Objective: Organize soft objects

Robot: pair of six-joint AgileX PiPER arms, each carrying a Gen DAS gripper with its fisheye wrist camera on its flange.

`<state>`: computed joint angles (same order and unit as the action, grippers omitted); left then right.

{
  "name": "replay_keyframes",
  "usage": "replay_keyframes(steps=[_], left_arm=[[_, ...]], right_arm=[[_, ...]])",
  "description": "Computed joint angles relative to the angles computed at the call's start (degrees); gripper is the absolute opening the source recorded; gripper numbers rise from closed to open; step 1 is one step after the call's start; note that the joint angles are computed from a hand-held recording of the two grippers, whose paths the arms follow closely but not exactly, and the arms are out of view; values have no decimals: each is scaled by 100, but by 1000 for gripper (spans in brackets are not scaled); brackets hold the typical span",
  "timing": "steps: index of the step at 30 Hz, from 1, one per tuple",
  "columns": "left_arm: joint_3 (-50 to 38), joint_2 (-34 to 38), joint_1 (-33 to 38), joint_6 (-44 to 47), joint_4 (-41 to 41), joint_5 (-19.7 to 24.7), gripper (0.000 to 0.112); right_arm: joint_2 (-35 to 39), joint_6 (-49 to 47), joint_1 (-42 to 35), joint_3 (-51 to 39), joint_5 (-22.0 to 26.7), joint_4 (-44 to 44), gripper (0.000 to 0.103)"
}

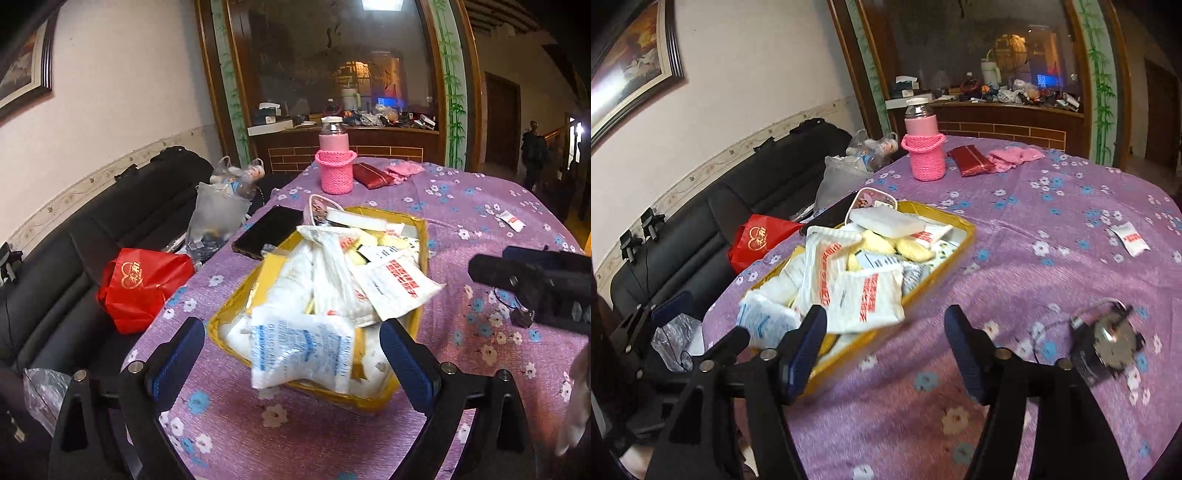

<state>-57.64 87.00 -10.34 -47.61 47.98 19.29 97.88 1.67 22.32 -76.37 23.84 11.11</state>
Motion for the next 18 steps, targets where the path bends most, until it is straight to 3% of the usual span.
replay_keyframes(steps=[11,18], left_arm=[[23,-4,-647,-538,532,434,98],[-24,109,-720,-216,158,463,98]], right_arm=[[-410,-153,-184,749,-192,281,67],[-538,1019,131,947,-301,-1066,75]])
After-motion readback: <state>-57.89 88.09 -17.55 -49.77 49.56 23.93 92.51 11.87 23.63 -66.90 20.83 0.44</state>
